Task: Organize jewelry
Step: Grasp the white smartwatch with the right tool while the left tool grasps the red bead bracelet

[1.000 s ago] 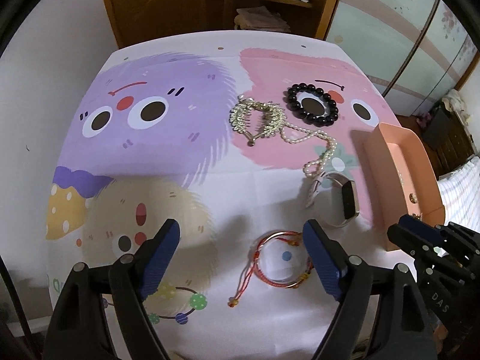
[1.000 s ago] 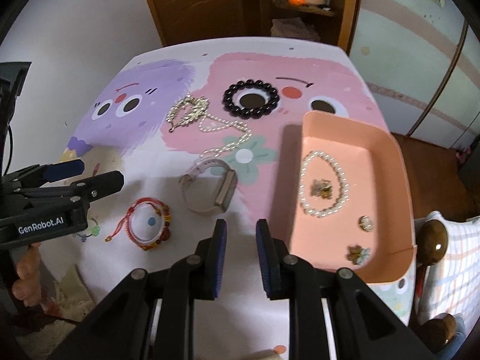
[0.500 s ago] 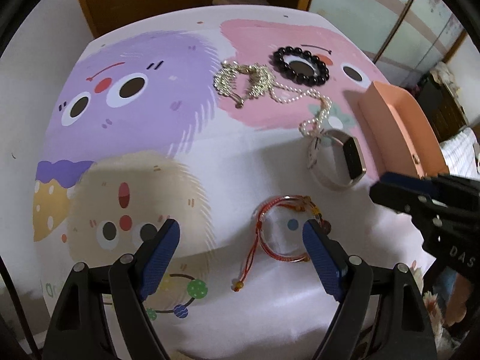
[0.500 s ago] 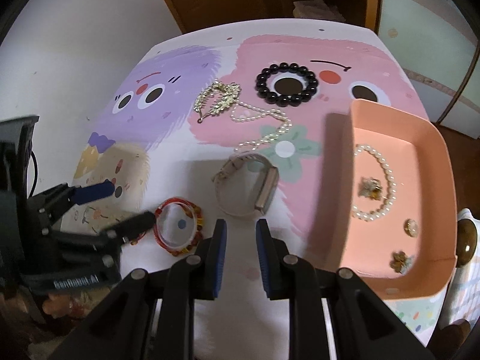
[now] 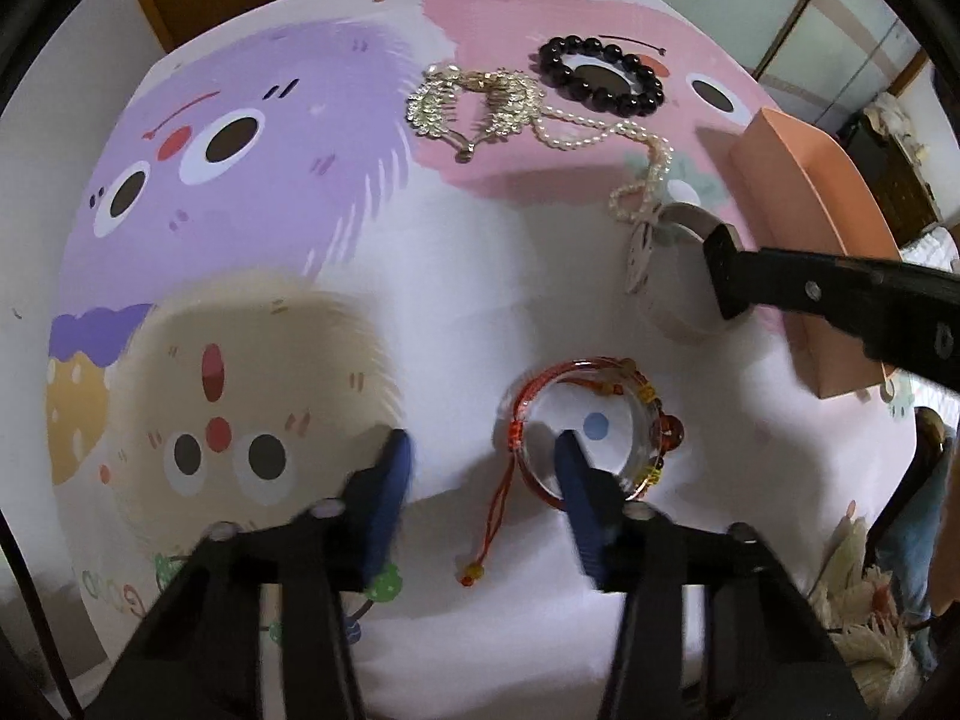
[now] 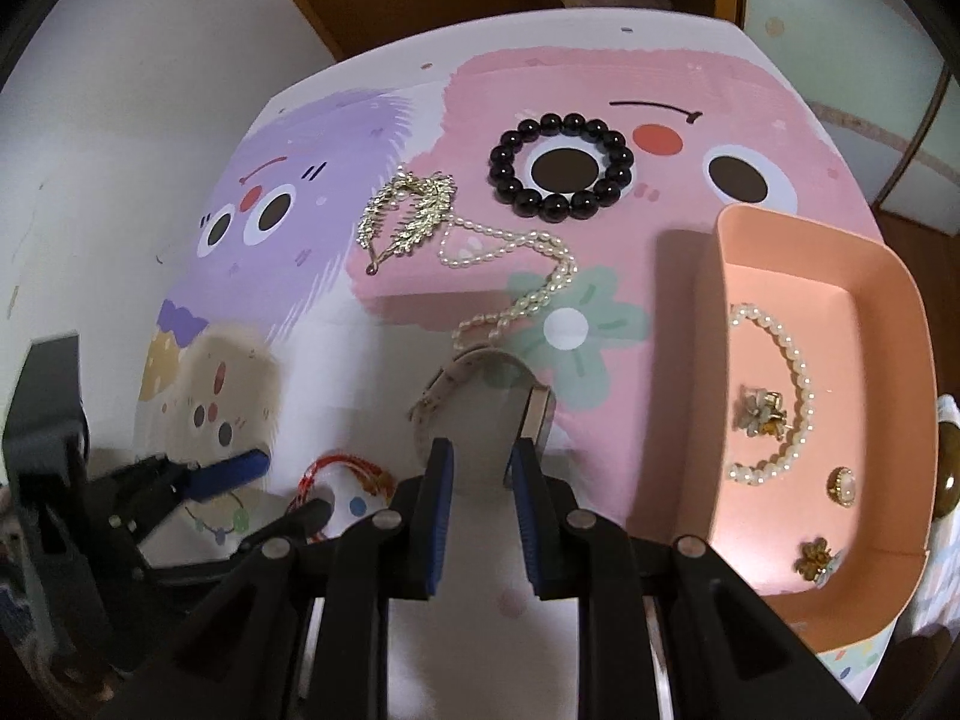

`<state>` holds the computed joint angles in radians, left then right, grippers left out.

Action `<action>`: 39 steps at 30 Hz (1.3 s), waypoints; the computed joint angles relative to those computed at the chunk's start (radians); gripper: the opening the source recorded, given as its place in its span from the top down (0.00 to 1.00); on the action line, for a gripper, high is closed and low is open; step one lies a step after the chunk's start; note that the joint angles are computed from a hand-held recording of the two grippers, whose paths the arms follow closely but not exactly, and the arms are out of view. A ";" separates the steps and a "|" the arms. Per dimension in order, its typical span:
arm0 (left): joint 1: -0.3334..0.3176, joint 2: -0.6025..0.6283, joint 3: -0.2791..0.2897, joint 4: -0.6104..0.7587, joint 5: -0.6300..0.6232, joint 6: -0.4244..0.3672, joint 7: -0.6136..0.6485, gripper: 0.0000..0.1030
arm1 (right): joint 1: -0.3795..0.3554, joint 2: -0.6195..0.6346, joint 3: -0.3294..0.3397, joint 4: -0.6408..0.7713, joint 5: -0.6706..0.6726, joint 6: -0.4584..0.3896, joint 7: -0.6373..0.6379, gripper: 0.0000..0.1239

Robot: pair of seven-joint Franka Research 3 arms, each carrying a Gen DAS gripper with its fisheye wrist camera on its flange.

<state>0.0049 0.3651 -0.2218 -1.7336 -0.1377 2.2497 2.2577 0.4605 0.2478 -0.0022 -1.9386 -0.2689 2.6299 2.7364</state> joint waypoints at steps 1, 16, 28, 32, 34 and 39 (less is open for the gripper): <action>-0.003 -0.001 0.001 -0.001 0.006 0.003 -0.004 0.62 | -0.002 0.004 0.000 0.006 0.006 -0.002 -0.001 0.84; -0.002 0.048 0.006 0.095 0.021 -0.095 -0.074 0.94 | -0.084 0.141 0.021 0.259 0.208 -0.270 -0.298 0.84; -0.009 0.060 0.012 0.117 0.047 -0.108 -0.125 0.94 | -0.056 0.196 -0.001 0.315 0.213 -0.324 -0.407 0.84; -0.009 0.060 0.012 0.115 0.050 -0.106 -0.141 0.95 | -0.063 0.186 0.002 0.273 0.235 -0.257 -0.407 0.93; -0.007 0.052 0.013 0.105 0.047 -0.088 -0.155 0.95 | -0.072 0.165 0.009 0.223 0.270 -0.194 -0.408 0.94; 0.005 0.025 0.009 0.087 0.020 -0.049 -0.170 0.96 | -0.070 0.092 0.009 0.093 0.301 -0.039 -0.379 0.95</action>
<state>0.0103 0.3905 -0.2123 -1.6463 -0.1177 2.2006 2.0880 0.3910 0.3394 0.0063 -1.8454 0.0322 2.5907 2.3576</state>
